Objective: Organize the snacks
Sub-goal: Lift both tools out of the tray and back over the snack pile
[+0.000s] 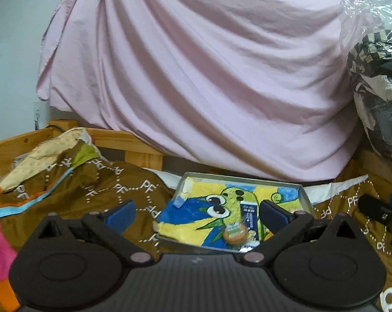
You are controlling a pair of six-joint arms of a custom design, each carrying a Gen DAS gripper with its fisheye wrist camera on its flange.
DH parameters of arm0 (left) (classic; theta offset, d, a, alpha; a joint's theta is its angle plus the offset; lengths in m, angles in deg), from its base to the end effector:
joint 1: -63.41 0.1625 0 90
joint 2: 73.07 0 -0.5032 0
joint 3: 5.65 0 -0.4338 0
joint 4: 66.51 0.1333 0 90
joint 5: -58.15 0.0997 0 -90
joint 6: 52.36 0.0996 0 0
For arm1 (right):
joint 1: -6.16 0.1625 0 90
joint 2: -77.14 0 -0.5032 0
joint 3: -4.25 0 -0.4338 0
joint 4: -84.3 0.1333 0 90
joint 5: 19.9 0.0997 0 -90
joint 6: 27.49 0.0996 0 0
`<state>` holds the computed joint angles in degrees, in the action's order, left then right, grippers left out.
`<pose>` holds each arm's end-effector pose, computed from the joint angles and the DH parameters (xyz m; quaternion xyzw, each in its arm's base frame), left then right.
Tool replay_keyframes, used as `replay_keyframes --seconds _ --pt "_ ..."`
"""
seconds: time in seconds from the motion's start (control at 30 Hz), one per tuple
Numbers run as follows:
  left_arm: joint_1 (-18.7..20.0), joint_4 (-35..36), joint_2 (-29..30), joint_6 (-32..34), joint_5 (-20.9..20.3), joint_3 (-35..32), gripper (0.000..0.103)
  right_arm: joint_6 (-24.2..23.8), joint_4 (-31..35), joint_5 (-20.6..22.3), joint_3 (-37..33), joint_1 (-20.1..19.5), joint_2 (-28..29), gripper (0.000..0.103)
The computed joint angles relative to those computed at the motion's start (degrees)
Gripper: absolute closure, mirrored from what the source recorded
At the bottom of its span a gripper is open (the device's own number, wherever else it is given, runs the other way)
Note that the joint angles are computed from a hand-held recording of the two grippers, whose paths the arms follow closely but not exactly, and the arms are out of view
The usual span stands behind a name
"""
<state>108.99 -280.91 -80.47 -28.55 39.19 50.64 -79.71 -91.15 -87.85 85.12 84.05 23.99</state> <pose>-0.4258 -0.7595 -0.0111 0.0664 0.7323 -0.5725 0.3628 -0.0045 -0.8347 0.3984 0.3815 -0.7758 0.4903 0.1105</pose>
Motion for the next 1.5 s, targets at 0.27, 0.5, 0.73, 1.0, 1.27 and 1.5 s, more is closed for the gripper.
replay_keyframes --seconds 0.27,0.5,0.73,1.0,1.27,1.5 --pt "-2.17 -2.37 -2.35 -2.01 3.45 7.99 0.000 0.39 -2.34 -1.54 7.78 -1.11 -5.04 0.001" --pt "-3.55 -0.79 -4.48 -7.69 3.23 15.70 0.000 0.87 -4.24 -5.71 14.12 -1.54 -9.13 0.001" --pt "-4.72 7.04 -7.61 -19.35 3.02 23.70 0.000 6.00 -7.77 -9.87 20.53 -2.42 -12.92 0.001" --pt "-5.53 16.88 -9.97 -30.69 4.44 28.94 0.000 5.66 -8.72 -12.96 23.61 -2.34 -14.56 0.001" --pt "-6.12 19.59 -10.24 -31.81 5.91 29.81 0.000 3.32 -9.79 -14.53 24.87 -2.18 -14.93 0.001" --pt "-6.33 34.56 -12.95 -45.27 8.57 32.67 0.000 1.02 -6.19 -16.28 24.65 -1.63 -15.09 0.001"
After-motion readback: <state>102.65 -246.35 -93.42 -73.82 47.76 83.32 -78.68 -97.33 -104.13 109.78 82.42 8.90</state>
